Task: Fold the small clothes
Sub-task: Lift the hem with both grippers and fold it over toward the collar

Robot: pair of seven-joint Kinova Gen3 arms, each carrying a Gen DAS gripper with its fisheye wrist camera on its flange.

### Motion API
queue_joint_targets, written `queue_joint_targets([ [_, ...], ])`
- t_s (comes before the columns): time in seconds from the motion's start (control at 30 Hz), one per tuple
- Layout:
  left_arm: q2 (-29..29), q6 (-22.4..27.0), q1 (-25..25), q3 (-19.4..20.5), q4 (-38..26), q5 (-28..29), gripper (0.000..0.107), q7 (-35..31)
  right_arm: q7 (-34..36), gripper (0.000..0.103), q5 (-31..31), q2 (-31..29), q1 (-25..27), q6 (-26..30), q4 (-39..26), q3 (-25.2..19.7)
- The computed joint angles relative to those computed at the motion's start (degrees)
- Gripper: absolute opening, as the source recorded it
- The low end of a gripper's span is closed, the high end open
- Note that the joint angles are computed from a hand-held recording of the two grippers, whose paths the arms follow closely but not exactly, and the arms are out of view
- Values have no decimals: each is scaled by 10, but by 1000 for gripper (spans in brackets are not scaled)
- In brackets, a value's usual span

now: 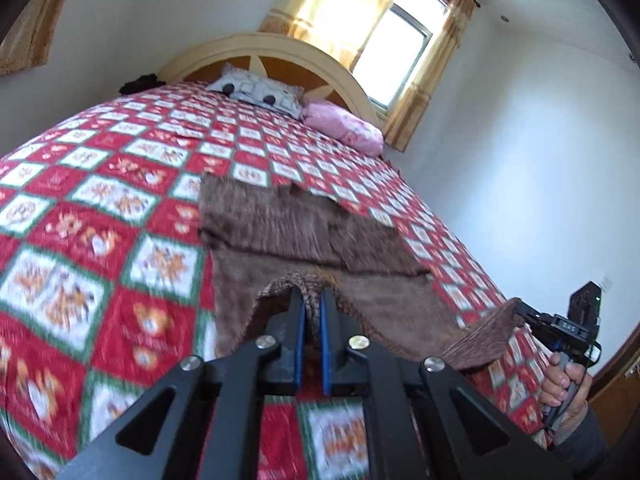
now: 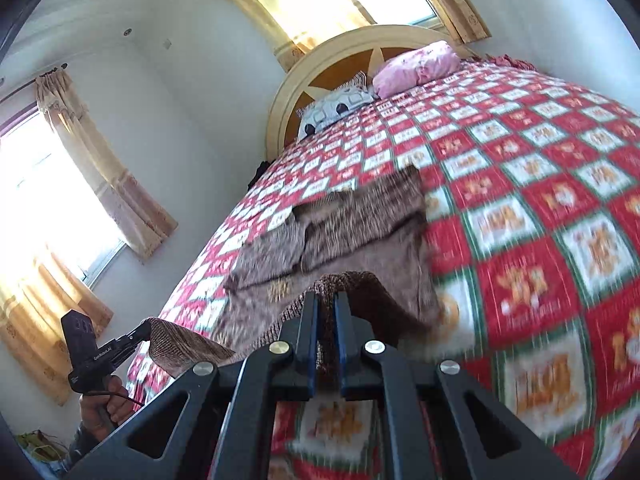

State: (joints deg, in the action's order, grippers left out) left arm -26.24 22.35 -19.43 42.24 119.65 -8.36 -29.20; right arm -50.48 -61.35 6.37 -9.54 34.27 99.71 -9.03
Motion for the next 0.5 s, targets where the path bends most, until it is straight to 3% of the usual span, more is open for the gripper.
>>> queue_joint_targets([
  [0.13, 31, -14, -26, -3, -14, -20, 6, -11, -41, 7, 28, 40, -6, 4, -63, -6],
  [0.23, 68, -30, -13, -36, -26, -31, 6, -19, -85, 7, 67, 73, -14, 2, -116, -15],
  [0.5, 137, -21, -55, -16, -90, -145, 6, 19, -214, 7, 174, 163, -34, 20, -275, -25],
])
